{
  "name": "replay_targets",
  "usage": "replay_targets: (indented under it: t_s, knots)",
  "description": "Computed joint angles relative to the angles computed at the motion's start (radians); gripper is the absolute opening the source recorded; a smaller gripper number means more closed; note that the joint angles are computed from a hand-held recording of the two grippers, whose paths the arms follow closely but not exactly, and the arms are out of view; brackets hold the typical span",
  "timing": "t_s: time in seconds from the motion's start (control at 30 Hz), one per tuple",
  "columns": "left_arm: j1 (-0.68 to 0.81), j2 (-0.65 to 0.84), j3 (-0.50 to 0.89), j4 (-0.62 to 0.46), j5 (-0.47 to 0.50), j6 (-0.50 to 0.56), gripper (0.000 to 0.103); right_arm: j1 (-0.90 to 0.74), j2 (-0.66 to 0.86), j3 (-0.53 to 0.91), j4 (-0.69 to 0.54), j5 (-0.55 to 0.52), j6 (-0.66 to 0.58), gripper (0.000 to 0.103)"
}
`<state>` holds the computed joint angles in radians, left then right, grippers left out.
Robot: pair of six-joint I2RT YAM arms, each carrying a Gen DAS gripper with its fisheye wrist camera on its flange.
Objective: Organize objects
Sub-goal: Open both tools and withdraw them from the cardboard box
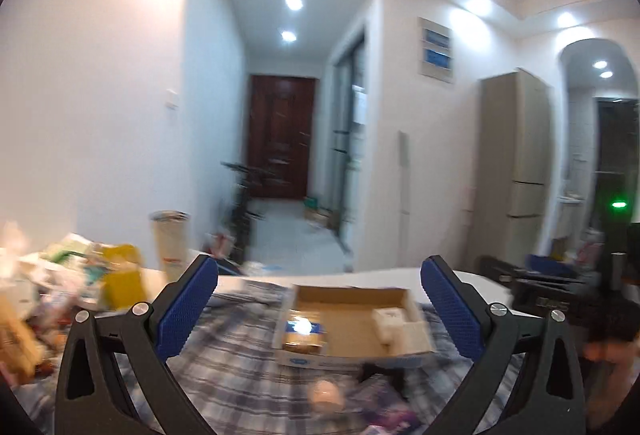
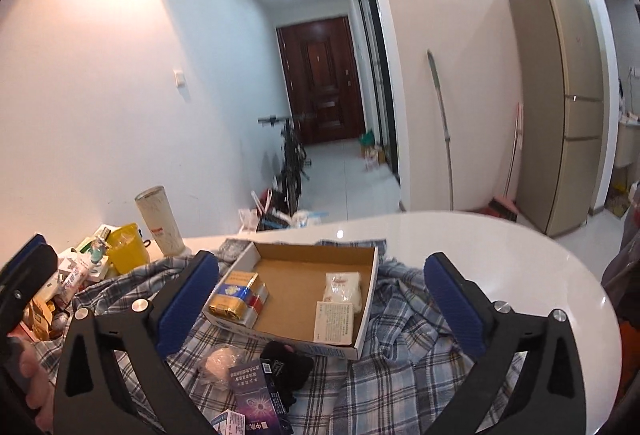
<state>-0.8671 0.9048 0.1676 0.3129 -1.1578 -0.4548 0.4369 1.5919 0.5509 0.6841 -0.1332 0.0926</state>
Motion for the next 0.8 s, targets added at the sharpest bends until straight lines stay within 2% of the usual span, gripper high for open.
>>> replay_targets:
  t_s: [0.07, 0.17, 0.27, 0.37, 0.53, 0.6, 0.7, 0.73, 0.8]
  knots:
    - [-0.025, -0.007, 0.000, -0.029, -0.041, -0.016, 0.103, 0.008, -0.032, -0.051, 0.058, 0.018, -0.007, 0.103]
    - [-0.029, -0.016, -0.016, -0.067, -0.040, -0.083, 0.103, 0.020, -0.053, -0.110, 0.138, 0.042, -0.020, 0.103]
    - [0.028, -0.003, -0.041, -0.071, 0.046, -0.140, 0.103, 0.031, -0.037, -0.126, 0.168, 0.064, -0.039, 0.103]
    - [0.082, -0.039, -0.071, -0.098, 0.146, -0.189, 0.103, 0.025, -0.019, -0.126, 0.158, 0.042, -0.046, 0.103]
    - [0.110, -0.051, -0.094, -0.147, 0.215, -0.267, 0.103, 0.026, -0.008, -0.142, 0.170, 0.055, -0.060, 0.103]
    - [0.099, -0.016, -0.072, -0.212, 0.212, -0.340, 0.103, 0.028, -0.008, -0.150, 0.174, 0.064, -0.064, 0.103]
    - [0.073, 0.110, -0.003, -0.348, 0.230, -0.510, 0.103, 0.026, -0.020, -0.167, 0.172, 0.058, -0.067, 0.103]
    - [0.071, 0.156, 0.009, -0.358, 0.258, -0.554, 0.103, 0.025, -0.027, -0.177, 0.175, 0.055, -0.067, 0.103]
    - [0.068, 0.244, 0.012, -0.306, 0.309, -0.597, 0.103, 0.026, -0.038, -0.203, 0.193, 0.060, -0.065, 0.103]
